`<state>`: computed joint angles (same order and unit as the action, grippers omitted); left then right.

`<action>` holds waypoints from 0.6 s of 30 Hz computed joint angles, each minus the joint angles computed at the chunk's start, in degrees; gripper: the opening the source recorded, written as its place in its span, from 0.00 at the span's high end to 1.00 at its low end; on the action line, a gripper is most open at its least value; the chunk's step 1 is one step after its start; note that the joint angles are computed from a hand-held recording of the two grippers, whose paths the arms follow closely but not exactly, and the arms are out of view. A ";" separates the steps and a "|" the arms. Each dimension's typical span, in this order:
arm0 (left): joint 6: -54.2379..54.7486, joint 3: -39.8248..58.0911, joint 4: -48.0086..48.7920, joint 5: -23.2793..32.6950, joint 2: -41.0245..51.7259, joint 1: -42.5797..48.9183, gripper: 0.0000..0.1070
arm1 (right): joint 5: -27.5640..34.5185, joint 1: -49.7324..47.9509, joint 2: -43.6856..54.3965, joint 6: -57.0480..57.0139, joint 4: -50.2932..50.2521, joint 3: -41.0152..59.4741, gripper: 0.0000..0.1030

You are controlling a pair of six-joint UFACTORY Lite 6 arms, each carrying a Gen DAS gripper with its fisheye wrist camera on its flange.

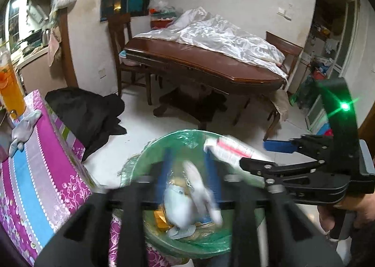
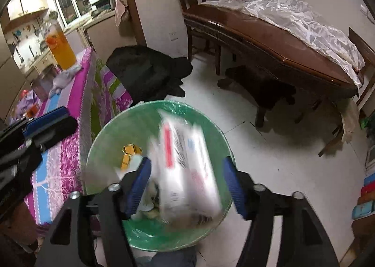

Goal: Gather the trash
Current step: 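Open both tools over the basin to drop the box and glove, then move both tools back over the table toward the remaining trash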

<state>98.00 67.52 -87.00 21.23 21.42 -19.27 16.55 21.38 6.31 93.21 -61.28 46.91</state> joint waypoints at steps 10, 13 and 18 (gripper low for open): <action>-2.04 -0.06 1.26 0.43 0.08 2.48 0.50 | 3.12 2.81 -4.23 6.81 -4.95 -2.16 0.28; -2.31 -1.53 3.40 1.04 -1.08 4.02 0.47 | 6.06 6.06 -6.76 12.73 -9.63 -3.80 0.13; 0.60 -5.12 6.04 3.39 -3.28 12.23 0.43 | 15.59 16.98 -9.97 21.94 -13.78 -4.21 0.05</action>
